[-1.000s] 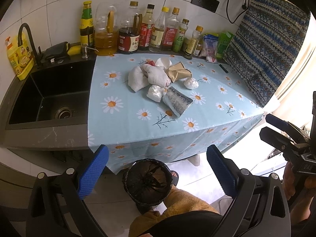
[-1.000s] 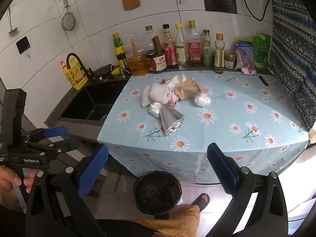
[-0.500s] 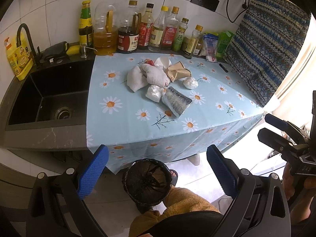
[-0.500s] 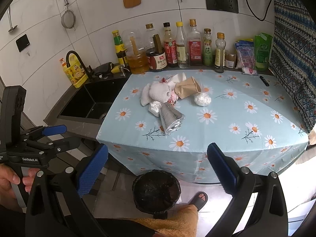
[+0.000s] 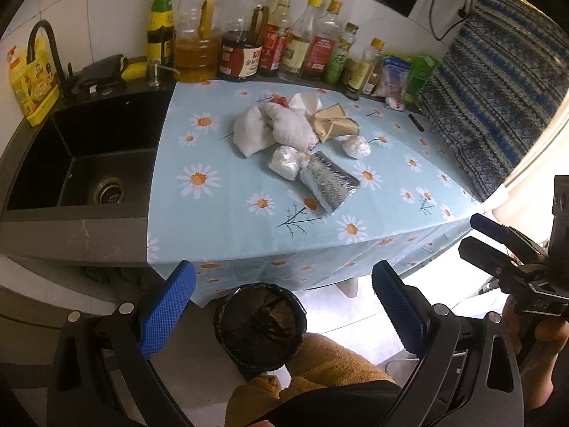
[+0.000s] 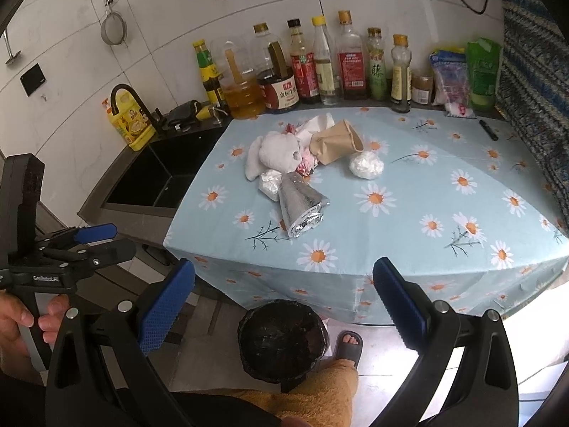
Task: Collect trash
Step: 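Close the right gripper around the silver foil-wrapped cylinder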
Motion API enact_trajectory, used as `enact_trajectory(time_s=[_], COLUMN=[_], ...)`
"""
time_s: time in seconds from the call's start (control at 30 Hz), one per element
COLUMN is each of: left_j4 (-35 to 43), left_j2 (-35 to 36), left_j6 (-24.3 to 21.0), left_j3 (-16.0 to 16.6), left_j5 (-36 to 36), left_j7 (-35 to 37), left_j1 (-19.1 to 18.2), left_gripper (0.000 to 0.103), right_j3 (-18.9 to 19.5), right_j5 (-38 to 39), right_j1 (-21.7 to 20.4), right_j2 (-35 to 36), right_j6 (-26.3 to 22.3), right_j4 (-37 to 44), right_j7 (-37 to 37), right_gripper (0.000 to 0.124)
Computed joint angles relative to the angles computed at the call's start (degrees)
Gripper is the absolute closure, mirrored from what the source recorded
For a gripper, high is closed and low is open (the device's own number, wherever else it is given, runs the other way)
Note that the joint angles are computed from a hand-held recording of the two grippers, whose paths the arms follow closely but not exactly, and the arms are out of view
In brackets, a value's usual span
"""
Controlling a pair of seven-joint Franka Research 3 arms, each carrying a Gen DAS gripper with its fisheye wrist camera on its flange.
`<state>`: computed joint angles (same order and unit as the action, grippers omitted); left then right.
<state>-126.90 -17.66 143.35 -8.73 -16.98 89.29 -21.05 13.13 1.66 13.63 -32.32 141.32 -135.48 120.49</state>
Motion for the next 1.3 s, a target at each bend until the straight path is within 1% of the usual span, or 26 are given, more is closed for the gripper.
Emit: enact_trajectory(time_s=[0.03,0.13,0.2,0.3,0.37,0.43,0.47,0.6,0.77,0.9,0.97,1.0,1.07,1.17,1.23,1.3], left_j4=[0.59,1.31,2.79,4.13,5.55,7.12,7.54,9.95,12.6,14.81,15.92,16.42,17.59,19.05,19.68,20.51], left_j2=[0.59,2.24,3.84,6.19,8.04,10.01,10.62,14.08,17.38,20.0,21.11,21.62,22.67,23.99,24.58,25.09], left_j6=[-0.58,0.78,-1.4,-1.49,-2.53,-4.04,-4.41,-5.92,-7.19,-7.72,-8.42,-8.61,-9.22,-9.49,-9.15,-8.75], left_j3=[0.48,0.06,-0.03,-0.85,-1.49,-1.57,-1.84,-2.56,-3.58,-4.18,-4.46,-4.6,-4.82,-5.17,-5.37,-5.61], left_j5=[-1.23,-0.93,-1.16,0.18,1.86,1.05,1.58,2.25,3.74,3.99,4.31,4.35,4.88,5.12,5.29,5.49], left_j7=[0.32,-0.46,-1.95,-4.46,-6.81,-7.43,-8.1,-10.28,-12.73,-14.11,-14.55,-14.55,-14.72,-14.66,-14.46,-14.08], left_j1=[-0.3,0.56,1.13,2.47,3.41,3.86,4.23,5.46,6.47,7.06,7.28,7.4,7.57,7.82,7.96,8.01], left_gripper=[0.007,0.007,0.007,0.007,0.007,0.007,0.007,0.007,0.007,0.007,0.007,0.007,0.007,0.007,0.007,0.007], right_j3=[-0.82,-2.75,-4.57,-6.01,-7.11,-7.63,-8.34,-9.16,-9.64,-9.63,-9.65,-9.63,-9.67,-9.83,-9.87,-9.96], right_j5=[0.51,2.11,4.45,6.75,8.59,9.4,11.04,12.27,14.28,14.79,14.32,14.79,14.52,14.44,15.41,14.36], right_j1=[0.37,1.18,2.41,2.82,3.12,2.85,3.03,2.24,1.6,1.43,1.46,1.41,1.46,1.33,1.12,1.14], right_j2=[1.29,5.35,8.35,13.11,16.69,19.53,21.32,27.07,33.21,35.76,36.71,36.81,36.77,36.65,35.97,34.92], right_j6=[0.34,0.72,1.72,1.76,2.03,1.64,2.16,0.38,-2.74,-5.08,-6.01,-5.98,-5.53,-6.11,-6.27,-5.65], right_j4=[0.4,2.29,3.53,6.25,8.35,10.28,11.33,15.94,21.3,23.65,24.35,24.32,24.29,24.45,23.99,23.13], right_j7=[-1.21,-4.58,-8.15,-11.82,-14.99,-16.78,-19.03,-22.77,-27.49,-30.19,-30.76,-31.49,-31.81,-31.61,-31.96,-31.18], right_gripper=[0.025,0.025,0.025,0.025,0.025,0.025,0.025,0.025,0.031,0.045,0.057,0.06,0.062,0.064,0.065,0.065])
